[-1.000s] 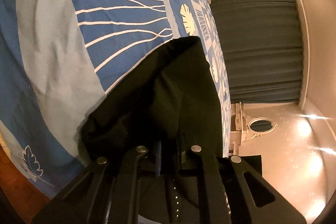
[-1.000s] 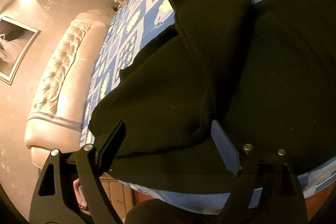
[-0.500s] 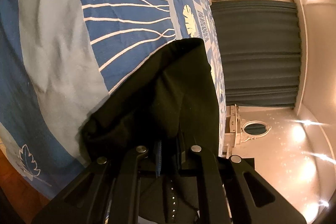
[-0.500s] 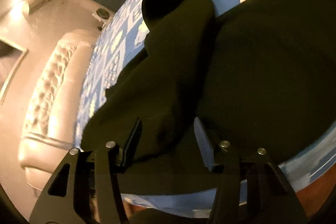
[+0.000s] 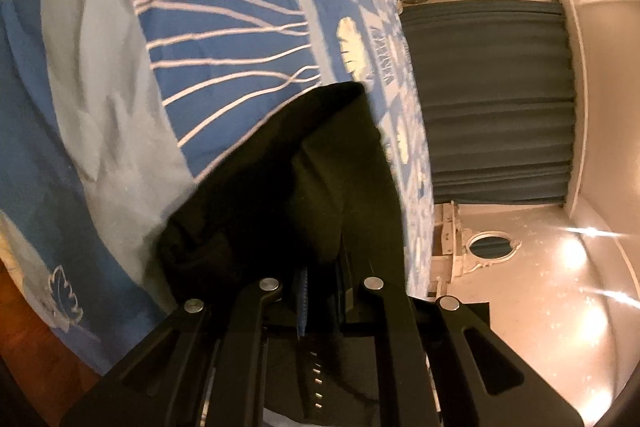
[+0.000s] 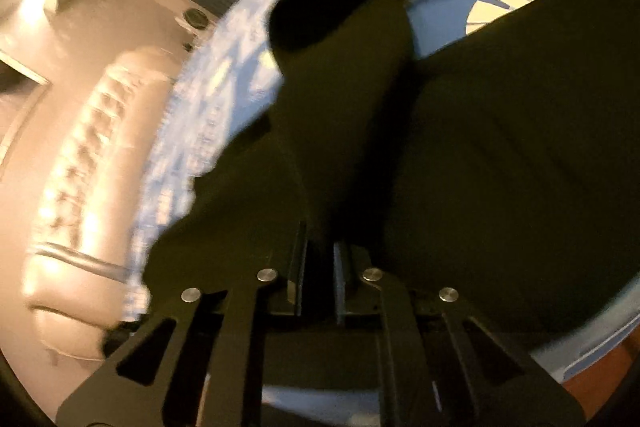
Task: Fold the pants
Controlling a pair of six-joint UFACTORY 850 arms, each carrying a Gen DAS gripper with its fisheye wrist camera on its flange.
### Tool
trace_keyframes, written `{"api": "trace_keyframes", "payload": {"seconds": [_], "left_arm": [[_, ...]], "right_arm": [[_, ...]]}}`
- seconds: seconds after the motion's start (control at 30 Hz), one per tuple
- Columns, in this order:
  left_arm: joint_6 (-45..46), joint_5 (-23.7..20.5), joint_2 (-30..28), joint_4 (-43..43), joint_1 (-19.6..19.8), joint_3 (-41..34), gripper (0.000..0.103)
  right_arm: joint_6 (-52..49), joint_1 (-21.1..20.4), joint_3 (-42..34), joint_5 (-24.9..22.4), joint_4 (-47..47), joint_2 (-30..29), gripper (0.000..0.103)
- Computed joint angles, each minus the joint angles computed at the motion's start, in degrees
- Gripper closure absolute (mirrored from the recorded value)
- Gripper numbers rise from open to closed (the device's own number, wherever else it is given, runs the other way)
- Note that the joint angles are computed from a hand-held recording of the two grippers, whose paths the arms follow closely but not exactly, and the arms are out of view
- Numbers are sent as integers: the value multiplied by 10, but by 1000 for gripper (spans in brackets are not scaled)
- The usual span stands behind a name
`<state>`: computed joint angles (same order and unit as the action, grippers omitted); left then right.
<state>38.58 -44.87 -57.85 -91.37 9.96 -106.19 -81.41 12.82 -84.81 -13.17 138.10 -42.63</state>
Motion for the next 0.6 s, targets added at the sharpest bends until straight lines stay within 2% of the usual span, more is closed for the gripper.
{"api": "trace_keyframes", "payload": {"seconds": [0.07,0.17,0.27,0.37,0.43,0.5,0.57,0.6], "left_arm": [[20,7,22,-5,2,21,93],[58,16,50,-10,7,55,93],[59,26,58,19,13,71,93],[38,30,47,50,16,73,93],[53,10,33,34,21,71,92],[72,-6,34,21,25,75,90],[102,-1,52,13,29,93,72],[117,7,65,7,30,106,52]], "right_arm": [[-5,-2,27,-35,9,22,93],[10,0,54,-60,-10,40,93],[53,0,75,-64,-59,43,93],[100,2,73,-38,-126,29,93],[150,-6,77,-60,-162,22,92],[144,-12,96,-78,-138,35,82],[108,-19,111,-69,-103,55,58],[68,-24,118,-68,-64,66,53]]}}
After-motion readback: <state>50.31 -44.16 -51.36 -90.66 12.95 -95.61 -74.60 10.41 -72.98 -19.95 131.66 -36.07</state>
